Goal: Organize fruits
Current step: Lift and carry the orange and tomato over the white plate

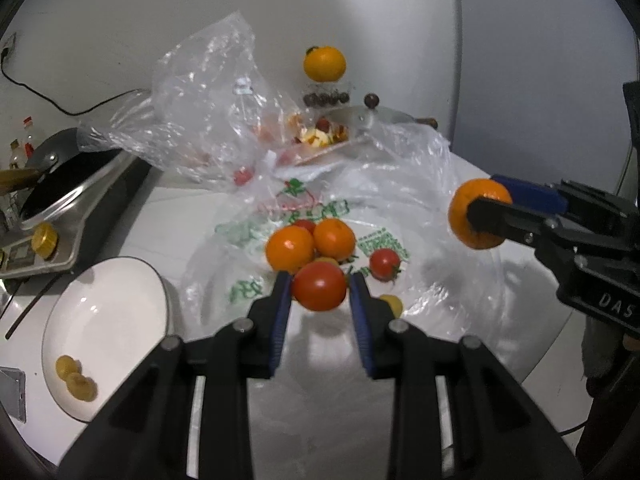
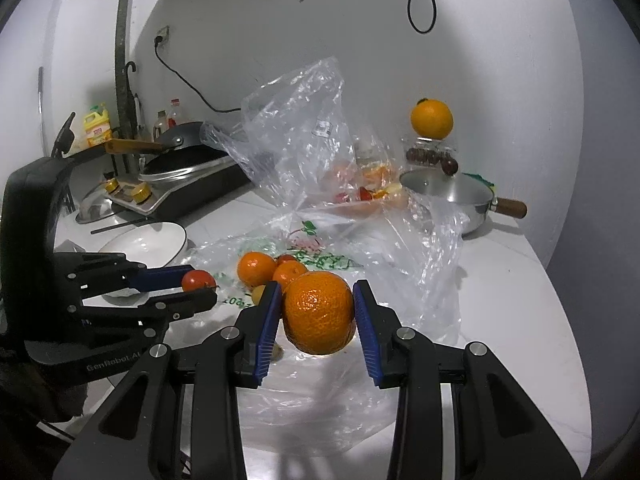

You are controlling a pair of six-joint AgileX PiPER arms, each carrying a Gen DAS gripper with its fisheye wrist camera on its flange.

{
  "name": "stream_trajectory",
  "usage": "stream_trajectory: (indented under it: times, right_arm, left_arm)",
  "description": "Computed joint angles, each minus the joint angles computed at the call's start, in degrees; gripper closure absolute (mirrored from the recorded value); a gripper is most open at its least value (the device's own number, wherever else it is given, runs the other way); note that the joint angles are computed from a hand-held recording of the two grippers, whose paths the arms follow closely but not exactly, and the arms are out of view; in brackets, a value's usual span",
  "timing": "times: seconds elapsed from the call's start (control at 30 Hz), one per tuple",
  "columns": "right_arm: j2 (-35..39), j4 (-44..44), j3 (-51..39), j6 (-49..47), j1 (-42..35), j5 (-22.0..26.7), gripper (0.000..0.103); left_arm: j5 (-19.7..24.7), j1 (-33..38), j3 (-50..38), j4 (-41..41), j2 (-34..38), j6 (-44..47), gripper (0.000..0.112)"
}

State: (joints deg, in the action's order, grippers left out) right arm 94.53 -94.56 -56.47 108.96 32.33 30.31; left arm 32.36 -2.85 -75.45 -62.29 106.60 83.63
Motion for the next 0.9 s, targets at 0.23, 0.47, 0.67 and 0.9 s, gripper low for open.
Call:
stream_trajectory:
  times: [0.23, 0.47, 0.67, 0.9]
  right_arm:
    - [0.6, 4.4, -3.2, -4.8, 3.5, 3.9, 0.064]
    - [1.1, 7.1, -6.5, -8.0, 6.8, 7.5, 0.064]
    - [2.3, 9.2, -9.7, -10.4, 9.4, 10.7, 0.064]
    - [5.0, 12.5, -15.7, -14.8, 12.0, 14.1, 0.064]
  left_arm:
    - [2.0, 3.4, 0.5, -3.0, -2.4, 3.0, 0.082]
    - [4.7, 6.9, 0.5, -5.3, -4.8, 5.8, 0.082]
    - [8.3, 10.5, -0.3, -6.9, -6.0, 7.5, 0.082]
    - [13.0, 14.7, -1.1, -11.3, -5.9, 11.7, 0.082]
